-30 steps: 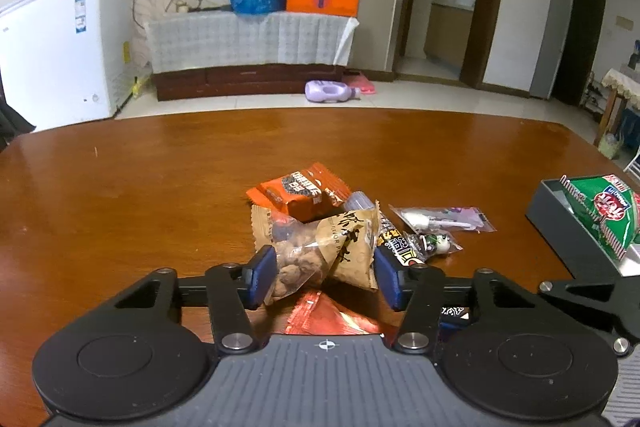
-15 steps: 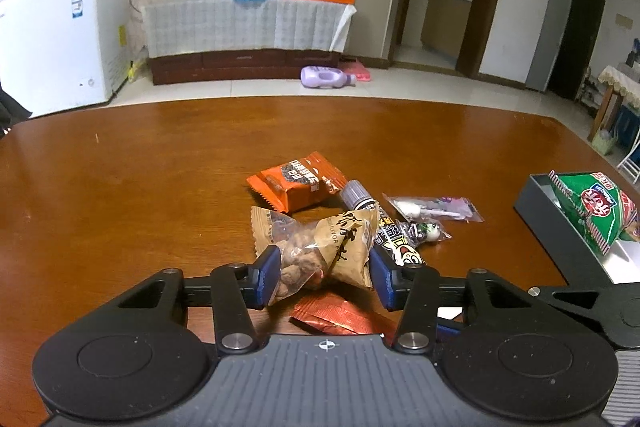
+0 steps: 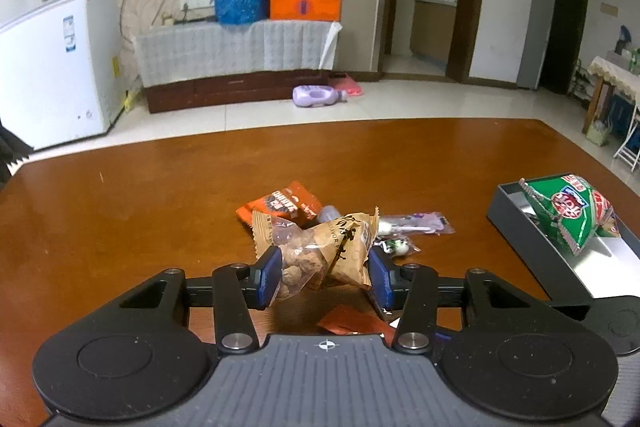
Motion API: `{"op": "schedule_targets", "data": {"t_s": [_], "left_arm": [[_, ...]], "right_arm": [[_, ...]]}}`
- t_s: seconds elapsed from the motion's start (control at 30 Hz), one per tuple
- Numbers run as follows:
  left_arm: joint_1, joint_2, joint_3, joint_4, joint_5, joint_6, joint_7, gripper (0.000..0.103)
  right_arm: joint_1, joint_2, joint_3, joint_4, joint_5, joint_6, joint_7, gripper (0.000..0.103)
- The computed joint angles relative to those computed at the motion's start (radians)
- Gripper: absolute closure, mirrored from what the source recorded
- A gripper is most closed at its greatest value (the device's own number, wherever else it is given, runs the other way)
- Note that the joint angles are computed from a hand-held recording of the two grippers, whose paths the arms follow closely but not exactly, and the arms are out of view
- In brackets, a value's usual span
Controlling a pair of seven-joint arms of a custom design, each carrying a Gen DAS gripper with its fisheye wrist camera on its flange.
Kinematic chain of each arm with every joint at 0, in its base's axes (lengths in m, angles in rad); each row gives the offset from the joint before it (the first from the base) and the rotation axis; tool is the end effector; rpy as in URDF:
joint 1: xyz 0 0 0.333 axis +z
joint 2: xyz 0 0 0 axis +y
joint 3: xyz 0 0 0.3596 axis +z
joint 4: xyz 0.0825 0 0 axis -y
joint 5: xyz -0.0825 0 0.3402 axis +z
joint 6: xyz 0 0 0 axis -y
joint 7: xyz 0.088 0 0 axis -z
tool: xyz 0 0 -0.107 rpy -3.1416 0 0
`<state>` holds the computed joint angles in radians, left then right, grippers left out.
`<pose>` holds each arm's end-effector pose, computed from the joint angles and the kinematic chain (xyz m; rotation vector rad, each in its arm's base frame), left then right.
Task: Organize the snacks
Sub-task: 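Grasp the clear nut-and-paper packet with the left gripper while the right grasps the red bar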
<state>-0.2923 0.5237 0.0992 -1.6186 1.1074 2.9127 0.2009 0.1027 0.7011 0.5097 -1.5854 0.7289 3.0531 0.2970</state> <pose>0.6738 -0.2028 0.4431 -1.7740 1.5386 -0.8155 0.6715 0.2879 0.3904 -2.1422 0.7079 -0.4479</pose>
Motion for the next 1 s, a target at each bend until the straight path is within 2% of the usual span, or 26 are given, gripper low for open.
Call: {"op": "schedule_targets", "data": {"t_s": [0.17,0.27,0.37,0.47,0.53,0.6,0.67,0.77,0.87,0.93,0.97,1.0], "left_arm": [[-0.015,-0.020,0.008,-0.009,0.032,0.006,-0.028,0.056],[-0.016,-0.029,0.005,-0.015,0.056,0.008,-0.044,0.056],[-0.005,-0.036,-0.007,-0.029,0.065,0.008,-0.044,0.056],[0.004,-0.046,-0.008,-0.045,0.074,0.011,-0.064,0.056],[0.008,-0.052,-0.012,-0.053,0.073,0.008,-0.074,0.056],[0.016,-0.055,-0.020,-0.056,0.065,0.003,-0.070,0.056],[0.015,-0.057,-0.019,-0.059,0.075,0.003,-0.075,0.056],[0.017,-0.055,-0.026,-0.055,0.077,-0.002,-0.064,0.056],[0.023,-0.049,-0.034,-0.050,0.061,0.000,-0.045,0.056],[0.025,-0.046,-0.037,-0.047,0.048,-0.002,-0.031,0.056],[0.024,-0.046,-0.032,-0.048,0.050,0.003,-0.035,0.056],[0.023,-0.047,-0.030,-0.049,0.050,0.005,-0.037,0.056]], "right_arm": [[-0.016,-0.040,-0.005,-0.042,0.042,0.016,0.058,0.083],[-0.047,-0.058,0.029,-0.069,0.081,0.052,0.060,0.084],[-0.039,-0.079,0.011,-0.095,0.073,0.063,0.086,0.085],[-0.062,-0.091,0.015,-0.110,0.064,-0.009,0.086,0.084],[-0.055,-0.092,0.010,-0.118,0.071,-0.013,0.049,0.077],[-0.052,-0.076,0.027,-0.124,0.074,0.044,-0.012,0.066],[-0.039,-0.059,0.027,-0.115,0.053,0.082,-0.026,0.061],[-0.027,-0.041,0.017,-0.089,0.006,0.067,0.001,0.056],[-0.019,-0.034,0.006,-0.083,-0.043,0.059,0.001,0.044],[-0.004,-0.041,-0.018,-0.088,-0.076,0.051,0.010,0.041],[0.020,-0.062,-0.063,-0.089,-0.092,0.002,0.055,0.041],[0.047,-0.085,-0.116,-0.081,-0.111,-0.084,0.112,0.041]]}}
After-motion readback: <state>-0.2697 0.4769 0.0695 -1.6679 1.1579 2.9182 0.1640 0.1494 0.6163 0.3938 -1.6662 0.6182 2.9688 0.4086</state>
